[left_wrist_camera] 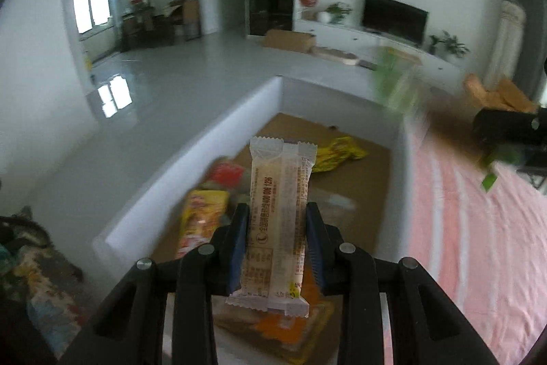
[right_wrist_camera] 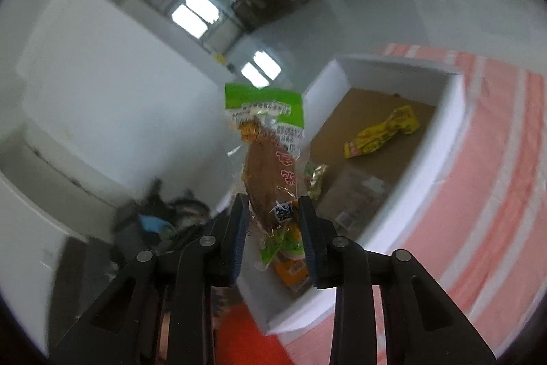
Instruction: Organize snacks
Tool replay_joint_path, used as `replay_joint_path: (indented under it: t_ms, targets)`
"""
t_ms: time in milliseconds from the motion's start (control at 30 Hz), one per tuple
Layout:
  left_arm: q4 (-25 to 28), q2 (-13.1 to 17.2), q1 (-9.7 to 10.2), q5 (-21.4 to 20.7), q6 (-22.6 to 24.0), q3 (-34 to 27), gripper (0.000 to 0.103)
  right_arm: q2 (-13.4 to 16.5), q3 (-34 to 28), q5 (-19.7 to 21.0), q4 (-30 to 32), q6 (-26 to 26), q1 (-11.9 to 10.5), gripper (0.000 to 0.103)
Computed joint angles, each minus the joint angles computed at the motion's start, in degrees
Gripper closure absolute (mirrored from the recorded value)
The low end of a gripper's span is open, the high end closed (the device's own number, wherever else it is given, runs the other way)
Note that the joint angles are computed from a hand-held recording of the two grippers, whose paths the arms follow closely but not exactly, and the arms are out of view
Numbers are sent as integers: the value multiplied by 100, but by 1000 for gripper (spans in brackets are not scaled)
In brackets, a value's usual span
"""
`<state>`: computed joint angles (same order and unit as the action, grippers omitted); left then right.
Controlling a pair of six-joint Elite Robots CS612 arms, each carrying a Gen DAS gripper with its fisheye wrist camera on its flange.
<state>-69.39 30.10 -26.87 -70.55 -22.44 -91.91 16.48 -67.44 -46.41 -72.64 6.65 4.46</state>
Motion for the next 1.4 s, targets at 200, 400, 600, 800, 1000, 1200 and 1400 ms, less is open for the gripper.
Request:
replay_joint_path:
  t_ms: [200,400,600,800,1000,1200,1400]
  targets:
    - [-13,137,-87,630,-34,-200,4,0,-61,-1041,99,-417,294,15]
    - [362,103,-284,1367,-357,-392,1,332,-807,-2843,-861,-945,549,0]
    - [362,65,-329,1413,-508,-662,0,472,-1070,-3716,-1435,-1465,710,0]
    - [489,22,-355,1829,-268,-701,0,316,-849,-3592,-704,-1148,780,0]
    - [1065,-105,-173,1487,-839,-642,0,186,-652,-3844,-393,-1192,917,0]
    - [1179,-122,-96,1465,-988,-635,0,29,-366,-3847,-190,-1196,981,0]
    - [1148,-113,-92,1425,-983,-645,0,33,-358,-3943,-129,-1213,1008,0]
